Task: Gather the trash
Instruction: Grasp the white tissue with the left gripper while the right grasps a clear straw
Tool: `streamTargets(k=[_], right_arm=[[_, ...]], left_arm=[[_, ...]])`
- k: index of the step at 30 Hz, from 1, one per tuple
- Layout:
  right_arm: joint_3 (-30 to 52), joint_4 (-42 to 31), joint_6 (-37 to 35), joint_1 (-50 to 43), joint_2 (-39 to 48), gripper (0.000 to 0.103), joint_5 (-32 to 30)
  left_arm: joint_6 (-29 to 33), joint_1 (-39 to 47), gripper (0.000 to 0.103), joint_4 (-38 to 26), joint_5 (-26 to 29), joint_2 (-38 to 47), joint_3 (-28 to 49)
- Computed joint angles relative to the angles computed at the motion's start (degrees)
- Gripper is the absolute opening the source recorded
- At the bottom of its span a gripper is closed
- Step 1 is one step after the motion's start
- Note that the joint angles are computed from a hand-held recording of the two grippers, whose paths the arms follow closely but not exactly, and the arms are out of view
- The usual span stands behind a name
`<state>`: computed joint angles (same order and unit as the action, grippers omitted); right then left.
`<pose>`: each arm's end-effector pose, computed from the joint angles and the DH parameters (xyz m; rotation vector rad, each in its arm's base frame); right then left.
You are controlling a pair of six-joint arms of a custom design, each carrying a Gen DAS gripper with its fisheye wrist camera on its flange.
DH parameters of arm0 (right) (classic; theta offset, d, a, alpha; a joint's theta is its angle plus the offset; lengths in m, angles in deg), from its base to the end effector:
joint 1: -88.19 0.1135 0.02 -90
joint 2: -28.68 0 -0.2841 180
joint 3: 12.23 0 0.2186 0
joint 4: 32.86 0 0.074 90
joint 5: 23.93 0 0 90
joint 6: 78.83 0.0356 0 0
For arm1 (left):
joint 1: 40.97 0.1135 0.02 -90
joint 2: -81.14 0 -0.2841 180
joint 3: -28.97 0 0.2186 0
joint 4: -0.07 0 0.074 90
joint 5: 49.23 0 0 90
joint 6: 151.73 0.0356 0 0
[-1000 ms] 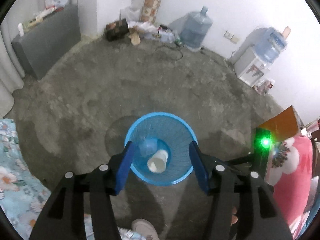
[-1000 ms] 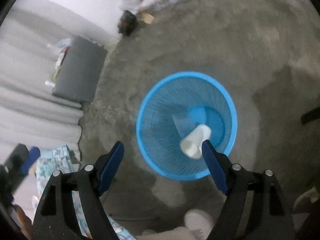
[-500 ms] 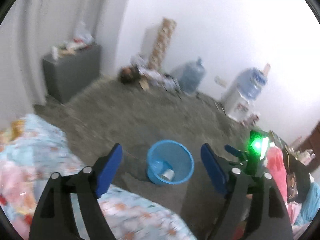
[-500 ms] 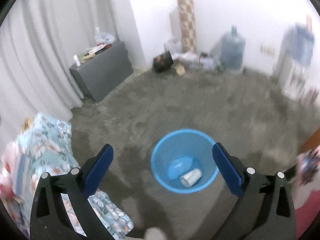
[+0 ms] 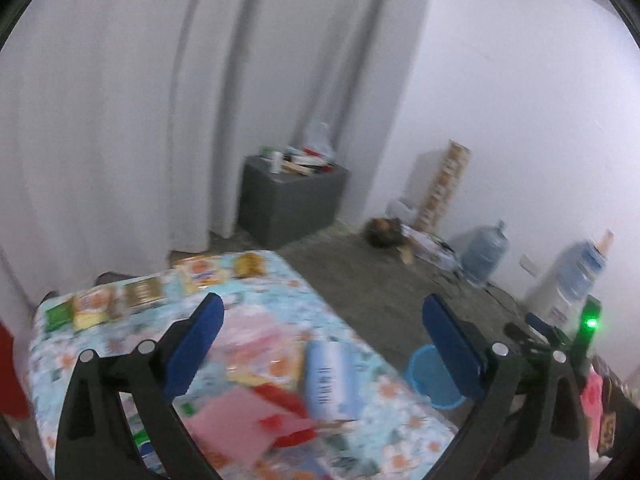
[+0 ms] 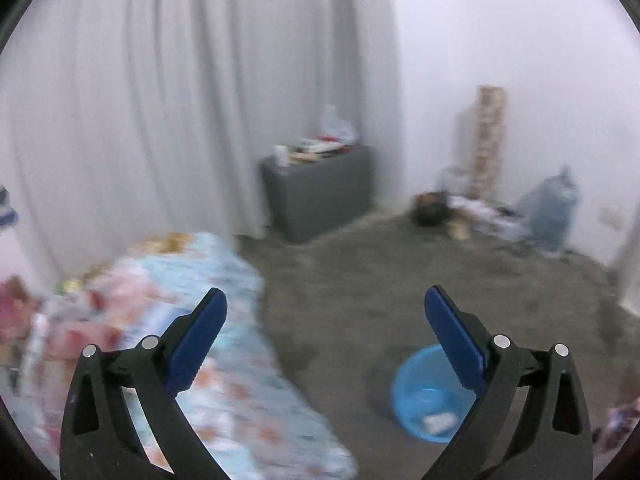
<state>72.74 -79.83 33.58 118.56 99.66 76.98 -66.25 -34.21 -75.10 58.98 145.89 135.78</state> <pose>0.2026 0.1109 0.3756 -0.0380 2.1531 0.3352 0.1517 0.0068 0.4580 -0.0252 2.1326 -0.3180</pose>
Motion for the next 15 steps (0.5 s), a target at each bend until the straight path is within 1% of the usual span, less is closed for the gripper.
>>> streamTargets(k=[3,4,5,7,9,11,12,13,14,15], right_arm=[[3.3,-0.6,0.2,1.7,2.1,0.095,-1.9],[4.6,-1.3,0.4,2.4,2.6,0.095,-2.5],[5.7,-1.7,0.4,2.6,3.6,0.095,-4.4],[8.9,-2.9,1.3,3.1,6.1,0.095,-7.7],[11.1,-3.9,1.8,2.0,8.2,0.095,-14.2],[15.6,-7.0,4.3,4.2,10.2,0.095,-17.2],[17.1,-7.5,5.1,4.1,11.8,0.095,-19.8],[19.7,-8.8,6.1,5.2,13.5,0.095,-20.7],[21.5,-9.3,6.2,4.8,15.4,0.094,-23.8],[23.5,-10.4,6.5,5.1,16.6,0.093,-25.2]], left_arm=[[4.9,12.0,0.097,-1.5,8.6,-0.5,-2.3],[6.2,14.6,0.097,-2.0,10.7,-0.3,-3.0],[7.7,16.7,0.097,-2.7,12.6,0.2,-3.5],[9.3,17.8,0.097,-2.4,13.4,0.8,-5.0],[12.8,18.6,0.097,-2.2,14.5,1.0,-6.4],[16.3,17.2,0.097,-0.7,13.0,0.0,-8.8],[17.6,15.3,0.097,1.3,10.4,-0.9,-10.8],[18.7,13.7,0.097,2.7,8.5,-1.5,-12.2],[19.7,12.1,0.097,4.0,6.9,-1.9,-13.9],[20.6,10.4,0.097,5.5,5.0,-2.2,-15.6]])
